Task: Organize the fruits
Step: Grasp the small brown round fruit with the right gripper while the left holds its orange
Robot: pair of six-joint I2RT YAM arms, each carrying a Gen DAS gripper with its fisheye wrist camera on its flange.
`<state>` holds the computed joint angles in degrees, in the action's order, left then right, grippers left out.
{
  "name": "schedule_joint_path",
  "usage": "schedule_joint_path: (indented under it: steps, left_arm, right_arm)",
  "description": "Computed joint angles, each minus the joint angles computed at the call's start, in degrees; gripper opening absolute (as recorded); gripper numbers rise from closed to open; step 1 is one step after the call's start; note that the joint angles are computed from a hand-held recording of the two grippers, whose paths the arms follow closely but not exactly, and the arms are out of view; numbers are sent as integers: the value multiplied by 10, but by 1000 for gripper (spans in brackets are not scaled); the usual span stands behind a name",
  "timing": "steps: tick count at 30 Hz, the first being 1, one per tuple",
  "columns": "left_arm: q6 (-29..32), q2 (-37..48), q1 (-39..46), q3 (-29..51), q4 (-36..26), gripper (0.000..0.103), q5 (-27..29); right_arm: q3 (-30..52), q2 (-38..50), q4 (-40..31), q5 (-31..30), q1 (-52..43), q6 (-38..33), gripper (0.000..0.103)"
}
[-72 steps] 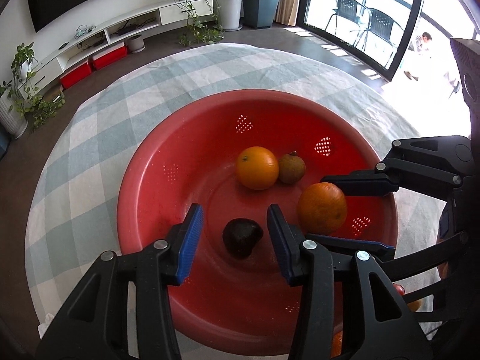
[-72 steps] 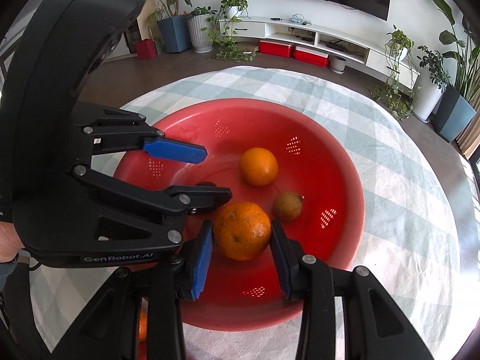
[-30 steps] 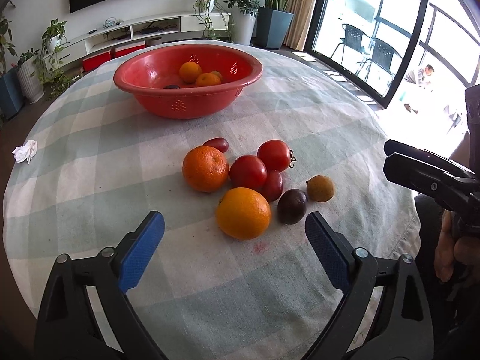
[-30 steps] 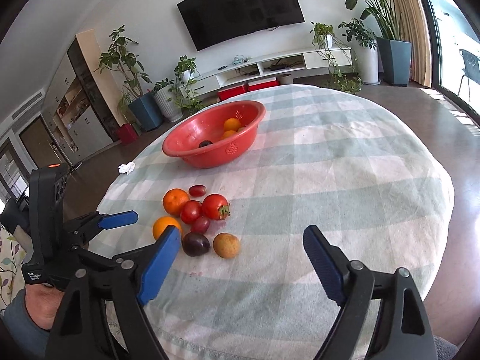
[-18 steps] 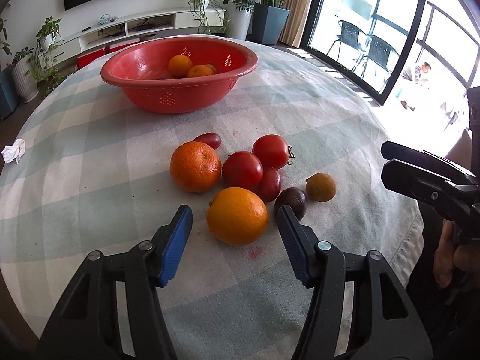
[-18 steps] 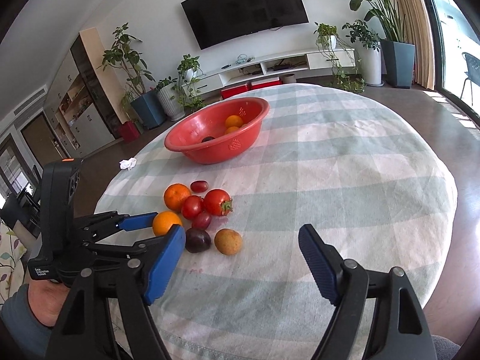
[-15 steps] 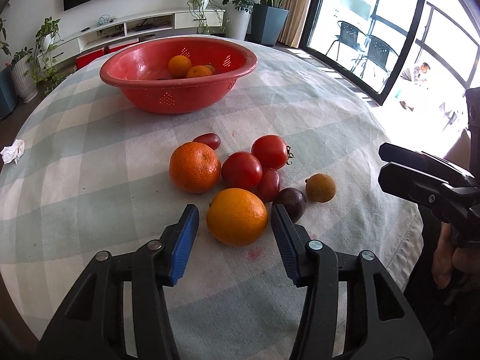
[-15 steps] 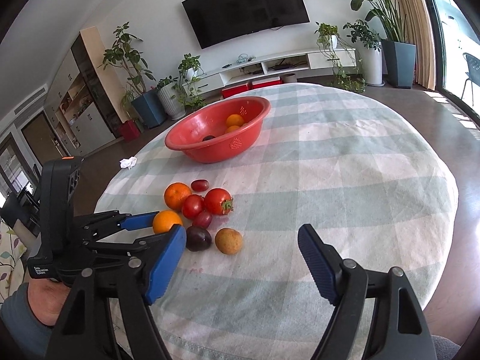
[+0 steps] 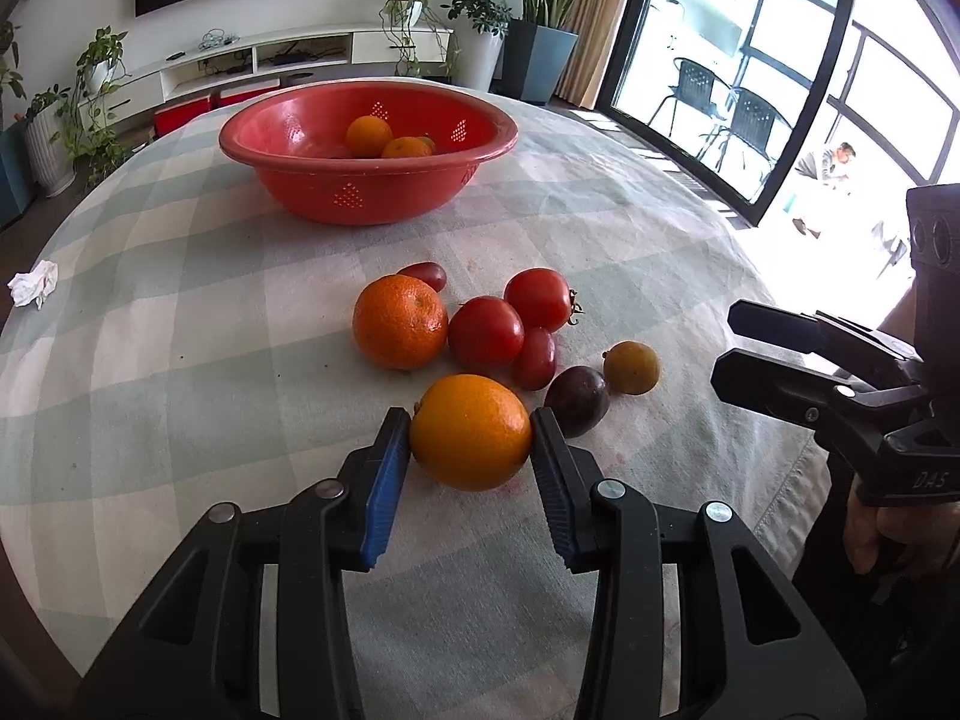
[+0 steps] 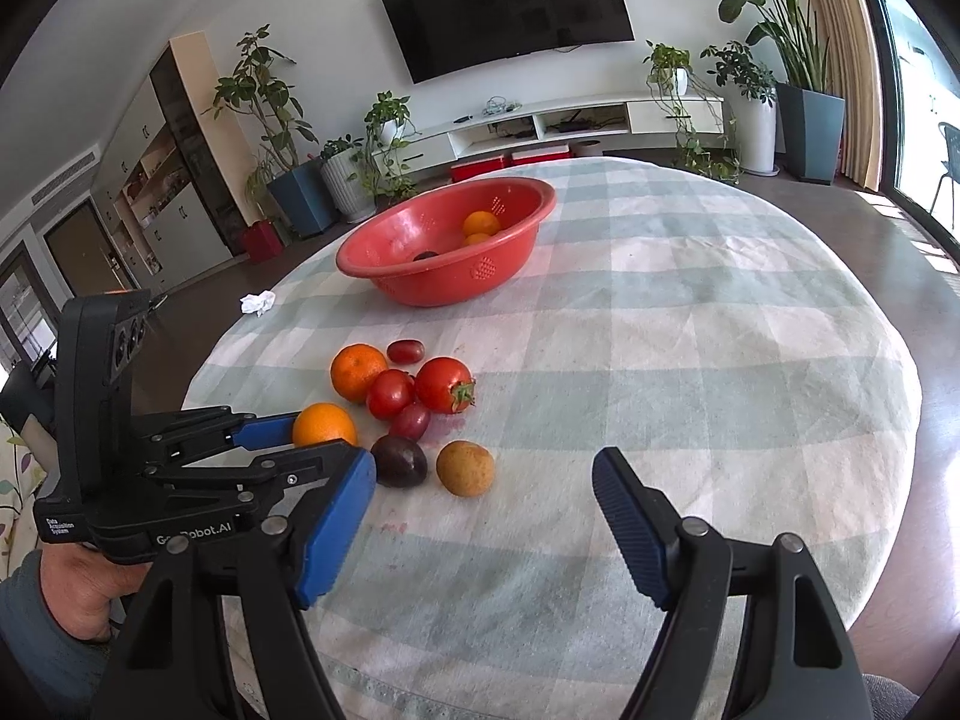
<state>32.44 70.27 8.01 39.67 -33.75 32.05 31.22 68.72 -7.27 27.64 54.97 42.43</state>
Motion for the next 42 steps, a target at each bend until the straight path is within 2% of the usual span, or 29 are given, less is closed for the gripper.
schedule_joint_path:
  steps: [10,14,22,28,34,42]
  left_arm:
    - [79,-2,112,-3,-65,38,64]
    - [95,8,137,-2,-73,38,78]
    - [110,19,152,-3,-76,39,90]
    - [117,13,159,-7,-79,38,93]
    - [117,13,164,-7,-78,38,96]
    - [114,36,183,53,-112,38,118]
  right_arm:
    - [75,106,-41,-51,-36,-52,65]
    - [96,144,-51,-49,-43,-73,53]
    - [109,167,-43,-39,-39,-103,40]
    - [112,171,-41,-36,-36,-114,30]
    - [98,153,-30,-40,-35,-103,30]
    - [58,58,-35,-58,-69,-67,30]
